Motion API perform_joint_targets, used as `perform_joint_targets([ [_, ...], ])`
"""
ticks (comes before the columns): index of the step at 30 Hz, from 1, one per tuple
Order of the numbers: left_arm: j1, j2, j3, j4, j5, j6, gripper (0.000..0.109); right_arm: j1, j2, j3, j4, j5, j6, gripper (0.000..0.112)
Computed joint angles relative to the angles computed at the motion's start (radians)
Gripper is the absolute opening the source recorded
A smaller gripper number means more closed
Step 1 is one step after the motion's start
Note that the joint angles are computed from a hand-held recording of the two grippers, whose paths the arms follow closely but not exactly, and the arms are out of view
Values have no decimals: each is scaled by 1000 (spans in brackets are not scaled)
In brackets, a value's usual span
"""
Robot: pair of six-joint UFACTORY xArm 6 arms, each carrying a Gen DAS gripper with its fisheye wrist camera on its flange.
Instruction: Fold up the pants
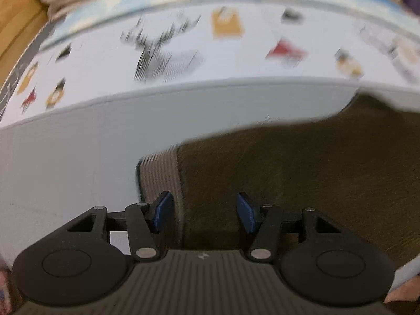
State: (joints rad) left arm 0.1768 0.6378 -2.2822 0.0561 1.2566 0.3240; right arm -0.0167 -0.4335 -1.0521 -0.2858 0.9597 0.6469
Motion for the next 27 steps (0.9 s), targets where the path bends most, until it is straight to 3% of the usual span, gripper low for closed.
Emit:
perform_joint_targets([
  [3, -7, 21, -32, 10, 9, -9, 61, 28, 56, -22, 15, 129, -121, 48],
  [8, -13, -29, 45, 26, -29, -15, 61, 17, 50, -7, 25, 98, -138, 50],
  [14, -20, -44, 67, 26, -46, -29, 62, 16, 19, 7, -9, 137, -80, 50],
  [17, -27, -61, 87, 21, -67, -27, 62, 7, 0, 12, -46, 173, -36, 38],
  [20, -31, -81, 107, 0, -96, -25, 62, -23, -28, 23, -43, 167, 33, 27],
  [22, -35, -106, 137, -24, -124, -11, 62, -22, -60, 34, -111, 190, 150, 38],
  [23, -37, -120, 154, -38, -138, -2, 62, -7, -72, 31, -181, 234, 226, 48],
  [24, -40, -130, 167, -49, -149, 6, 62, -8, -85, 35, -214, 253, 281, 50],
  [27, -47, -138, 178, -64, -164, 29, 62, -107, -203, 134, -102, 125, 420, 50],
])
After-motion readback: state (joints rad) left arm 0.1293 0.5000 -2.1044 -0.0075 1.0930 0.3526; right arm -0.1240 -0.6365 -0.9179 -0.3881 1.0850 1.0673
